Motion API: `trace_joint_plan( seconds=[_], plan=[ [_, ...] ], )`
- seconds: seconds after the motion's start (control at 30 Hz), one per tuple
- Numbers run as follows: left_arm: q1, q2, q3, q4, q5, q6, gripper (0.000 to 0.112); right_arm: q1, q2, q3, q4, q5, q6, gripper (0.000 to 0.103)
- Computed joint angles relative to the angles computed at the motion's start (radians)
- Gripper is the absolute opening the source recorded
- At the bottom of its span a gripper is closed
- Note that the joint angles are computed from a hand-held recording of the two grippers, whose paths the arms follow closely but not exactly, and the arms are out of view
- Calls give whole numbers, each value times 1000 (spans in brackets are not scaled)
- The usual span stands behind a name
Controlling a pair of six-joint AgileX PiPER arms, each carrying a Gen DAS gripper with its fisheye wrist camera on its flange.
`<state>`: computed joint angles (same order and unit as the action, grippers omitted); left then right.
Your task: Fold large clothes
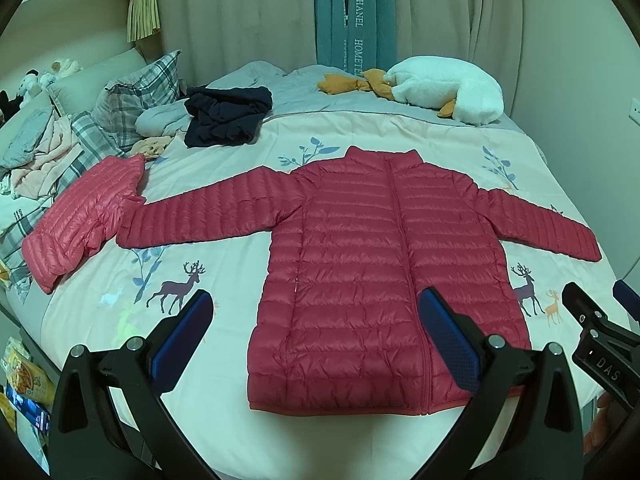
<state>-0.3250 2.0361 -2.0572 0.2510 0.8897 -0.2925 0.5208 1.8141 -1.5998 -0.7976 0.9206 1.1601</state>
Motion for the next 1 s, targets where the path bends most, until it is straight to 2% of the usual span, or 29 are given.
trace_joint_plan(
  seconds=[1.0],
  plan=[
    [-5,-5,16,4,-9,-5,102,4,4,-14,3,8,-1,101]
  ],
)
